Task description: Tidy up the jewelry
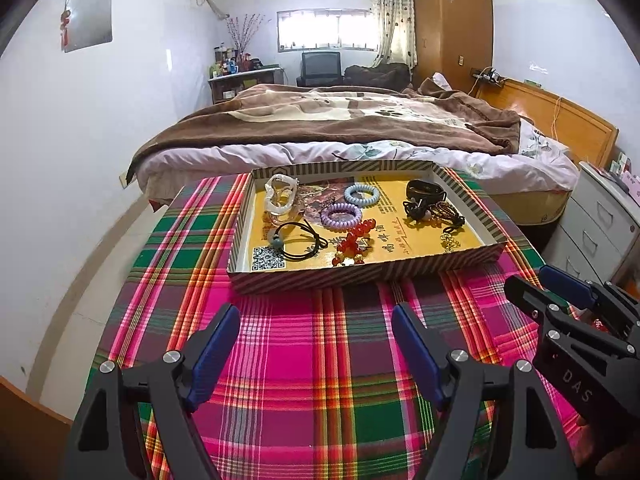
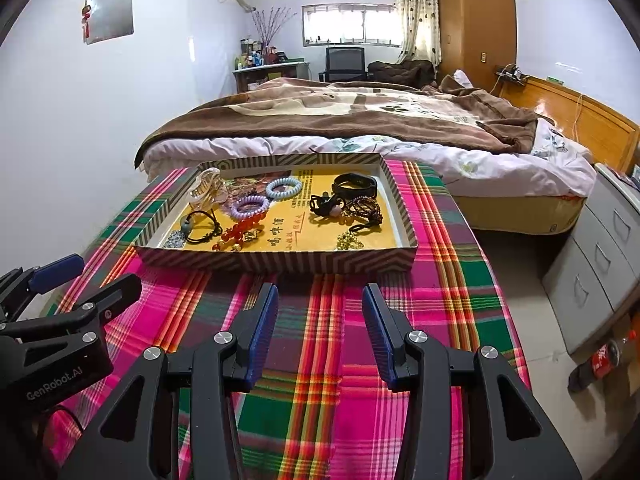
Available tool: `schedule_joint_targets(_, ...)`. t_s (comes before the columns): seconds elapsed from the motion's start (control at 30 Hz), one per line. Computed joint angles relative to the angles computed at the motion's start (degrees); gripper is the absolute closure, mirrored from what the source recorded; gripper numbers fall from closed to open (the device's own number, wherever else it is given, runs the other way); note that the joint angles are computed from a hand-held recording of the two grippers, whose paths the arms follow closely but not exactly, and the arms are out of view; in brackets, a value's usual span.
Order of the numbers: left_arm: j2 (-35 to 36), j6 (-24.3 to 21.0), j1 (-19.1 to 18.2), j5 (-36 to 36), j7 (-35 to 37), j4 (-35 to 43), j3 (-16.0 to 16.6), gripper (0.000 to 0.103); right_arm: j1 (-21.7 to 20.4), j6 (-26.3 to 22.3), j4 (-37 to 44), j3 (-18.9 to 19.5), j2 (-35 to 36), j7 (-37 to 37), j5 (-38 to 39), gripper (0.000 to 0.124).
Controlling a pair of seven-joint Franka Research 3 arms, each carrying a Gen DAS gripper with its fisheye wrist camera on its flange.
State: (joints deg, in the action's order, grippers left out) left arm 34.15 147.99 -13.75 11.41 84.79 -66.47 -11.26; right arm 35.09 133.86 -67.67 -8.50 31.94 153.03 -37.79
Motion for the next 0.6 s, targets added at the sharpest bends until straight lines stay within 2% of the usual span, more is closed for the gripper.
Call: schedule_joint_targets(0.6, -1.96, 2.28, 0.61, -0.33, -0.43, -3.77, -0.21, 0.025, 0.29, 0.25, -0.83, 0.03, -0.44, 0.67, -0.58, 0.079)
